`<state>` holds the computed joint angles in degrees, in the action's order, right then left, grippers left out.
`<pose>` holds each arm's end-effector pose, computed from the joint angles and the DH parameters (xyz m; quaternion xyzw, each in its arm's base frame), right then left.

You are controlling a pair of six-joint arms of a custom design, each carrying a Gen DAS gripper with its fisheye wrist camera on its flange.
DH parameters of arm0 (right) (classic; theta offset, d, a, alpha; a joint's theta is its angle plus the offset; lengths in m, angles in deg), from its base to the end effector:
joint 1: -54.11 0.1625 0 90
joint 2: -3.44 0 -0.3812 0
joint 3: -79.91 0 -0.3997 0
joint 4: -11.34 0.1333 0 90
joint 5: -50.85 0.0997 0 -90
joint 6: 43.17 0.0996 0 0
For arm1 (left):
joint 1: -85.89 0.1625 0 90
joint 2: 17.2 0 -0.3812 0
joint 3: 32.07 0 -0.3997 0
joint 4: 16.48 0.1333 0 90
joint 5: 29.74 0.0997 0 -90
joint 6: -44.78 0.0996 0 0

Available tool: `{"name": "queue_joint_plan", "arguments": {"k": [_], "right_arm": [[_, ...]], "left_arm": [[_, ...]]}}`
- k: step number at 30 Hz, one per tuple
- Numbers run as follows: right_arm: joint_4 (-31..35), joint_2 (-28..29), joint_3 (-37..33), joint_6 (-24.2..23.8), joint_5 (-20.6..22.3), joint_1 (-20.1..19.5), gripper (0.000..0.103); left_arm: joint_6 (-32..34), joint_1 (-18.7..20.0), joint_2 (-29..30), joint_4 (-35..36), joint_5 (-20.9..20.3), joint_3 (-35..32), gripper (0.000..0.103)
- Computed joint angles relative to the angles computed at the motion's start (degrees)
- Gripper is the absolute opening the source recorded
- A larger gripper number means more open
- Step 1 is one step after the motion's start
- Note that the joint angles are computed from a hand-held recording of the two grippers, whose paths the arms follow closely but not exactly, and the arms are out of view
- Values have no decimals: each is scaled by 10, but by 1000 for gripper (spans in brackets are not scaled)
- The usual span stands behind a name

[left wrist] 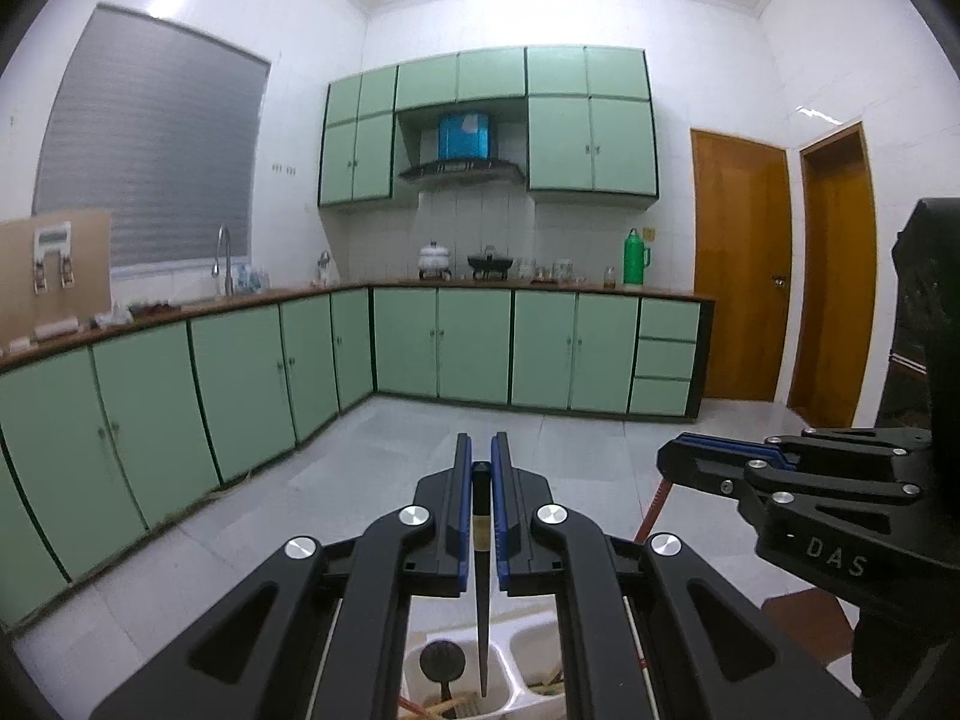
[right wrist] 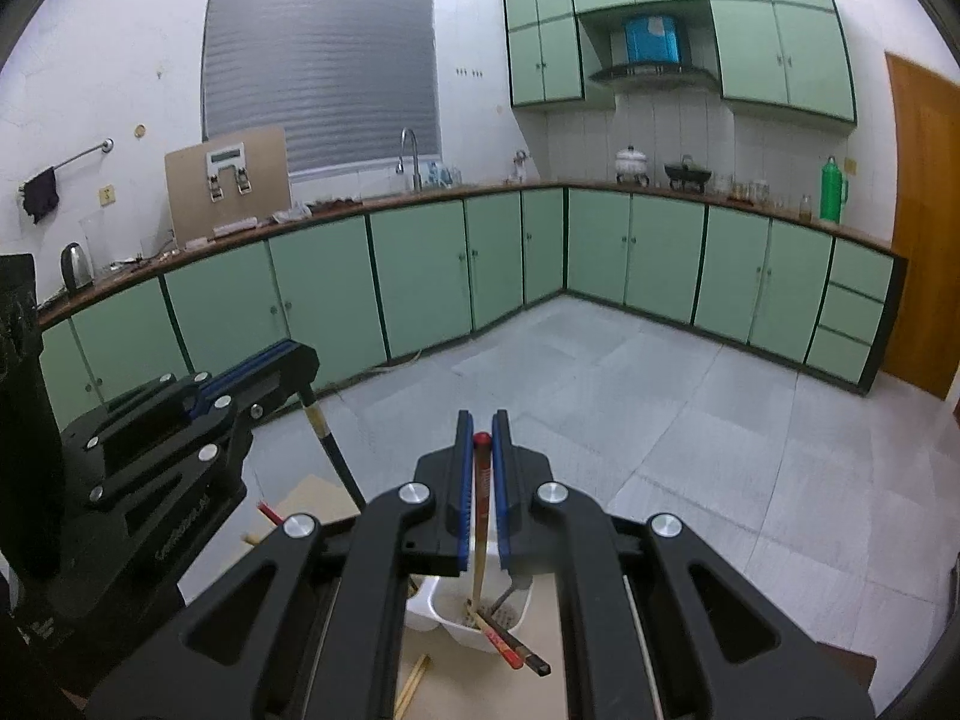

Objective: Organize utensils
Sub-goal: 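Lift both chopsticks and insert them into the white holder, then open both tools to release the chopsticks in the holder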

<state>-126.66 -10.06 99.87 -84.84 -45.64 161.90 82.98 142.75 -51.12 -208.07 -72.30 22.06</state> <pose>0.3937 -0.8274 0.1986 0.4455 -0.8206 0.3354 0.1250 -0.2495 -0.7602 0.3256 0.1917 0.7169 -0.5828 0.3311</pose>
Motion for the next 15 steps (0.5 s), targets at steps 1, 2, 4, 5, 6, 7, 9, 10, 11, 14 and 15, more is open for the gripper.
{"name": "queue_joint_plan", "arguments": {"k": [1, 2, 4, 5, 6, 7, 9, 10, 11, 14, 15], "right_arm": [[3, 4, -3, 0, -3, -1, 5], [7, 10, -8, 0, -6, -4, 5], [8, 12, -2, 3, -10, -5, 5], [9, 13, -1, 3, -13, -6, 5], [10, 16, -1, 3, -18, -6, 5], [12, 17, 1, 3, -20, -7, 5], [14, 13, 14, 4, -24, -8, 6], [18, 12, 18, 4, -26, -8, 6], [22, 11, 21, 4, -29, -9, 7], [5, -3, 49, 8, -37, -8, 11], [-1, -10, 60, 11, -38, -8, 17]], "left_arm": [[-6, 4, 2, 6, 4, 0, 6], [-11, 8, 1, 12, 5, 2, 6], [-23, 16, -1, 24, 7, 9, 6], [-34, 19, -2, 36, 9, 12, 6], [-44, 23, -3, 46, 11, 15, 6], [-53, 26, -4, 57, 13, 17, 6], [-69, 32, -7, 73, 17, 23, 6], [-79, 34, -9, 82, 19, 28, 6], [-87, 35, -12, 88, 19, 33, 7], [-100, 35, -22, 90, 17, 51, 11], [-99, 34, -26, 86, 16, 58, 13]]}}
